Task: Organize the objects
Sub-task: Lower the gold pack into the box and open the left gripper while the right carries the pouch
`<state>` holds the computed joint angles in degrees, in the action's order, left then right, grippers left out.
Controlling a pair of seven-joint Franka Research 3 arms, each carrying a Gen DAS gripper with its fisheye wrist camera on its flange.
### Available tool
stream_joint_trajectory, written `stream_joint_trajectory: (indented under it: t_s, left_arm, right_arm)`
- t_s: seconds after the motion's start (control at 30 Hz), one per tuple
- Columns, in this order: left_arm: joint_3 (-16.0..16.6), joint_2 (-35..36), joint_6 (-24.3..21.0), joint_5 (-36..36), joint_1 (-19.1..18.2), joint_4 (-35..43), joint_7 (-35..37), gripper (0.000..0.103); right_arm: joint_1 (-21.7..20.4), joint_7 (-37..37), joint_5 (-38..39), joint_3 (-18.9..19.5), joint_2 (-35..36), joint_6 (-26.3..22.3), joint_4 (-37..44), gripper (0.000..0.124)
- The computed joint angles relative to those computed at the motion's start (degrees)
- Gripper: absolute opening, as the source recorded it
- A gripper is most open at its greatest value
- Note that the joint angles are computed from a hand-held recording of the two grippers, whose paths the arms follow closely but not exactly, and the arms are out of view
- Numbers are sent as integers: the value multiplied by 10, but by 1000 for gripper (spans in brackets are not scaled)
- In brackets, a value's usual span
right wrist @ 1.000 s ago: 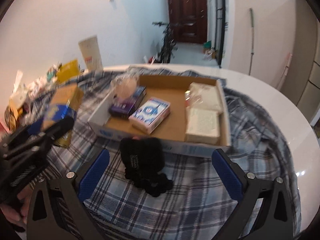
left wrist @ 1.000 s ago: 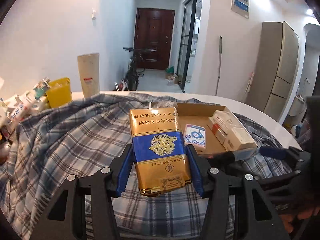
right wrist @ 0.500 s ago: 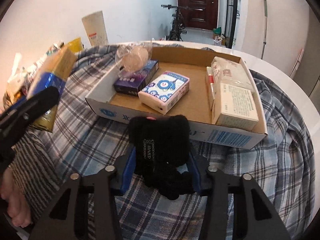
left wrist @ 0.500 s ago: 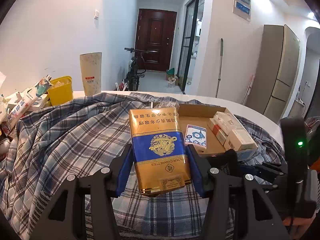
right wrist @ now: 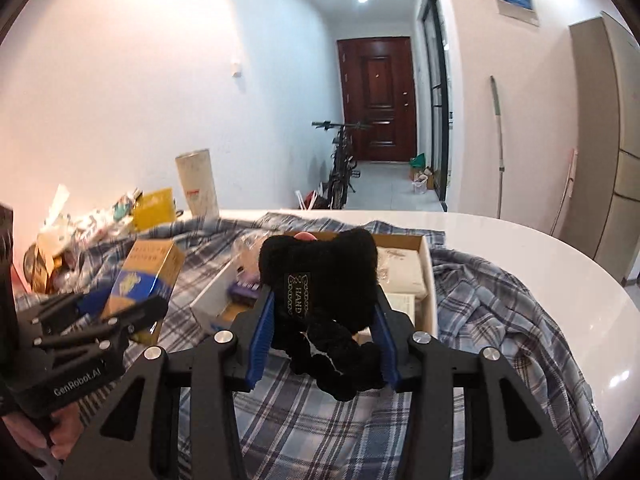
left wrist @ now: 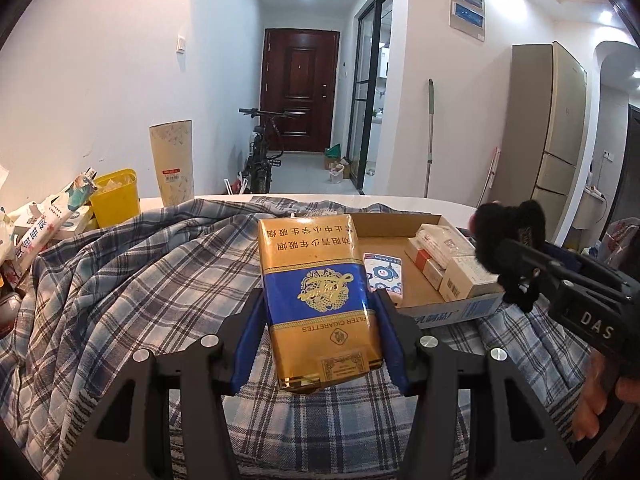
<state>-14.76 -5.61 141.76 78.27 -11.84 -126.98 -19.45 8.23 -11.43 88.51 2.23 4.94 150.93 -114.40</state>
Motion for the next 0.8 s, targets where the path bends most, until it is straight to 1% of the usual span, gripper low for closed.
stream_joint_trajectory:
  t_s: [0.03, 0.07, 0.1, 0.17, 0.23, 0.27, 0.33, 0.4, 0.47, 0.53, 0.6, 0.67, 0.8]
  left_arm:
    - [0, -1, 0, 1, 0, 0, -2, 55]
    - [0, -1, 0, 2, 0, 0, -3, 55]
    - [0, -2, 0, 1, 0, 0, -2, 55]
    - [1, -2, 4, -2, 1, 0, 4, 55]
    - [3, -3, 12, -16, 2, 4, 29, 55]
    - [4, -4, 14, -24, 2, 9, 44, 55]
    - [8, -4, 27, -36, 6, 22, 83, 55]
    - [12, -1, 40, -38, 13, 41, 119, 55]
    - [12, 7, 36, -19, 18, 63, 133, 56]
    - [16, 21, 50, -10, 22, 84, 151, 56]
    - [21, 31, 61, -11, 25, 93, 137, 56]
    - [32, 47, 99, -42, 30, 95, 149, 56]
    - [45, 82, 127, -88, 35, 97, 174, 56]
  right_arm:
    - [4, -54, 42, 5, -6, 26, -5, 44]
    - [8, -99, 75, 7, -11, 38, -9, 44]
    - [9, -116, 88, 6, -14, 33, -11, 44]
    - [11, -114, 83, 2, -15, 24, -8, 44]
    - [16, -118, 87, 3, -16, 38, -1, 44]
    - [17, -108, 80, 2, -16, 39, 3, 44]
    - [17, -61, 41, 0, -19, 27, 14, 44]
    - [18, -31, 25, 0, -20, 30, 26, 44]
    - [21, -3, 19, 3, -10, 43, 51, 45]
    - [21, 16, 25, 6, 3, 56, 77, 45]
    - [21, 55, 10, 8, 21, 69, 105, 45]
    - [17, 92, -6, 12, 41, 71, 128, 45]
    - [5, 106, -10, 23, 70, 78, 145, 45]
